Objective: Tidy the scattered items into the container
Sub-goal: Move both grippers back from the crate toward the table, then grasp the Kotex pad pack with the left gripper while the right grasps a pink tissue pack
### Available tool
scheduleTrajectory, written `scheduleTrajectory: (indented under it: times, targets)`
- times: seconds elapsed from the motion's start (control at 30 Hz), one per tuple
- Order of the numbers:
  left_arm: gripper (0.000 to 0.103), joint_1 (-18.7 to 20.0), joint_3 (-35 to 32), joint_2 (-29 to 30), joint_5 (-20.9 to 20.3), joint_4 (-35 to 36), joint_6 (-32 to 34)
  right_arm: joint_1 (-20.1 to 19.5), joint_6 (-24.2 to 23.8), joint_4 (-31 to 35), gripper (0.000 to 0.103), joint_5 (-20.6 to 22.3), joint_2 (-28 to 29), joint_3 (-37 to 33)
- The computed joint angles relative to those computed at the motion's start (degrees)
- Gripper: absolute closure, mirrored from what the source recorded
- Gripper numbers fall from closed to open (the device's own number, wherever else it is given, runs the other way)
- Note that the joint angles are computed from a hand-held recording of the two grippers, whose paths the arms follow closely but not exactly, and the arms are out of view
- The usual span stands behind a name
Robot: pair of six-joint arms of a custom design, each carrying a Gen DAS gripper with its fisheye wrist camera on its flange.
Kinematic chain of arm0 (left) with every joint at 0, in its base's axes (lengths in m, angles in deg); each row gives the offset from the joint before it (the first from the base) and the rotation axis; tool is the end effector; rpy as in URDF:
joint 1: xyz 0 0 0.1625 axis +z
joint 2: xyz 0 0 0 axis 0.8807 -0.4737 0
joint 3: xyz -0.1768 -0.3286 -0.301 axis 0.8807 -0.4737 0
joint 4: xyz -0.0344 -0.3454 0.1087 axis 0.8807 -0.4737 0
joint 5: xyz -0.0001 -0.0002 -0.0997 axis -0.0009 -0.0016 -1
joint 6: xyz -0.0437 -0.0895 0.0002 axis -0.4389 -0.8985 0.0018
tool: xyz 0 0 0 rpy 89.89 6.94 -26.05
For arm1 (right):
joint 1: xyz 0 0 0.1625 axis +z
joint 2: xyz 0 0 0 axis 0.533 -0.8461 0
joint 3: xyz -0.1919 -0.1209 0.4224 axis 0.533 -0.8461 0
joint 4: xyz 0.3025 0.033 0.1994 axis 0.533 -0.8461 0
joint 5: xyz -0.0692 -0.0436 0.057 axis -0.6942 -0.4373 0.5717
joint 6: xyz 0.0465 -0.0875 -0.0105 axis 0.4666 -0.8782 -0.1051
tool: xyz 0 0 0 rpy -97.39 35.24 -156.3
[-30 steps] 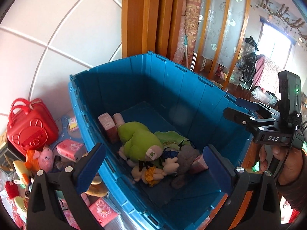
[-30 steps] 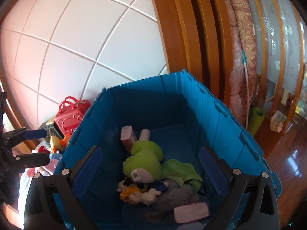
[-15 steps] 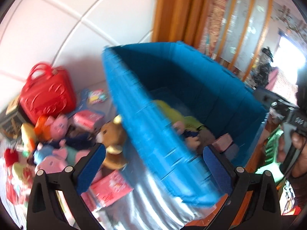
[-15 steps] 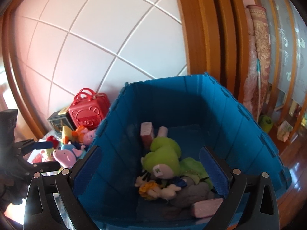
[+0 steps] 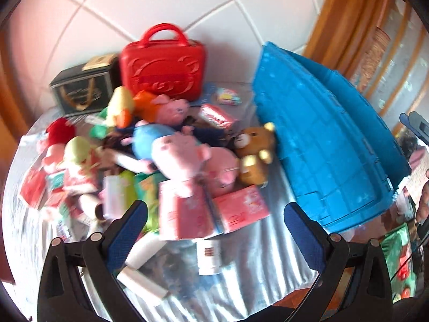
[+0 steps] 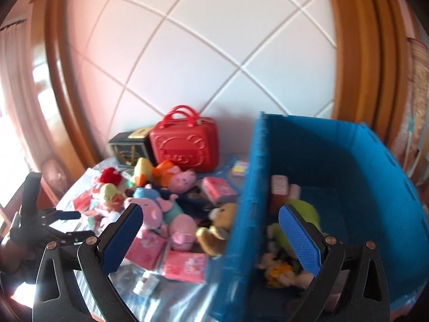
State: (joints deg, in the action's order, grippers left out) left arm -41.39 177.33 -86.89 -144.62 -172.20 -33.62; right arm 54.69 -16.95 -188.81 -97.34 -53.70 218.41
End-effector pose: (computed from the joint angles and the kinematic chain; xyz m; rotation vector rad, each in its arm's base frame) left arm -0.4167 -0.3546 0.1008 0.7193 2.5473 -0.5381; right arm 0.0947 -0.2497 0.5109 0.5039 -2.2779 1.1370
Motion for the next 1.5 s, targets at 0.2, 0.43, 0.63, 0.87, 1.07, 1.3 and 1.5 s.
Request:
scheduleTrajectory:
  times: [0.2,0.43,0.63,0.87,1.07,1.3,1.5]
  targets:
    - [0.0,2.89,7.72,-7.49,3.43,1.7,-3.62,10.33,5.88,-7.52,0.0,-7.73,11.94,4.5]
    - [0.0,7.61,13.05,-13.47,5.89,3.22,-4.1,14.64,9.92,-18.39,0.0,-13.05,26.67,10.14]
    - [0.0,15.39,15.26,-15.2,8.66,2.27,-2.11,14.1,13.16,-28.21,0.0,-16.92,40.57,13.22]
    - [0.0,26.53,13.4,-12.89,11.6,-2.2,5.27,12.73,15.26,-38.68,0.0,-21.05,55.37,13.93]
    - [0.0,33.94,7.83,-7.1,12.67,-5.35,14.02,10.75,17.87,-45.16,0.0,-24.63,65.04,12.7]
    - [0.0,38.29,3.12,-1.69,14.17,-6.01,20.22,9.71,18.7,-48.72,0.0,-30.28,73.41,7.93]
    - [0.0,40.15,2.03,0.54,13.95,-7.13,22.63,8.04,24.85,-47.72,0.015,-31.85,73.89,5.89]
